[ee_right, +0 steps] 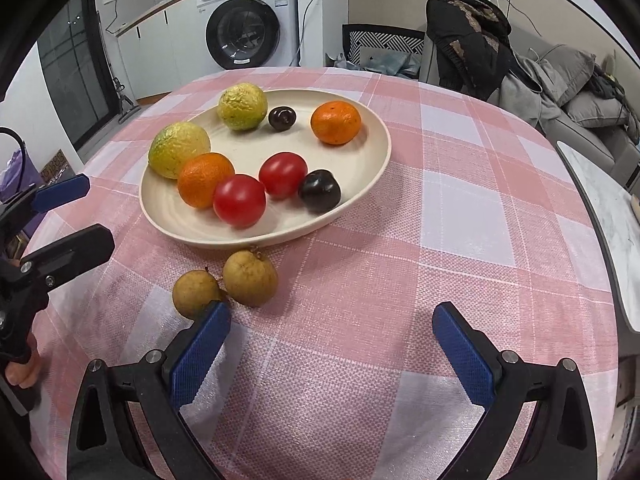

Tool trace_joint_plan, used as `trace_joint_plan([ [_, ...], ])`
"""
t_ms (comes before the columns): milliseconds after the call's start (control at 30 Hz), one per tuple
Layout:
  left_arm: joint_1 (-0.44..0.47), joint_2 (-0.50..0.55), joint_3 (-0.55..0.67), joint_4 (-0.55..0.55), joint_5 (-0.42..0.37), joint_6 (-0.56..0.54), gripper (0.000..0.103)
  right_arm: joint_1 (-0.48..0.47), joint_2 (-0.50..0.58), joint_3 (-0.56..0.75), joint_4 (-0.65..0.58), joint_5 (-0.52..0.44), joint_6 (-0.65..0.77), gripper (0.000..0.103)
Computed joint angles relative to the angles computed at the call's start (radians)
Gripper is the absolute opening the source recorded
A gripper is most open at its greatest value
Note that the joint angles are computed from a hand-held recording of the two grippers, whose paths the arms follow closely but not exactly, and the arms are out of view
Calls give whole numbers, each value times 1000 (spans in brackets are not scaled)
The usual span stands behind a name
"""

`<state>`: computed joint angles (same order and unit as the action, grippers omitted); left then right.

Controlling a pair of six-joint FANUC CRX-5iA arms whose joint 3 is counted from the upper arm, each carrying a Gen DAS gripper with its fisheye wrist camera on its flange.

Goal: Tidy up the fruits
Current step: 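Move both tools back toward the two small brown fruits, then grasp a brown fruit with the right gripper while the left gripper grasps the other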

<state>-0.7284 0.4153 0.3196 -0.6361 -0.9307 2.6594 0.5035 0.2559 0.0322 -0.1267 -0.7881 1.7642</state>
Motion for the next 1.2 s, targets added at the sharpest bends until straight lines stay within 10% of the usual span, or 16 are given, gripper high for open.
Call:
trace_joint_plan([
  [467, 10, 6, -5, 16, 6, -2, 102, 32, 5, 4, 20, 10, -6, 101],
  [1000, 12, 14, -2, 30, 8, -22, 102, 15, -14, 29, -116, -28, 139, 32],
  [1200, 8, 21, 7, 36, 3, -36, 102, 2, -25, 28, -151, -31, 176, 28],
])
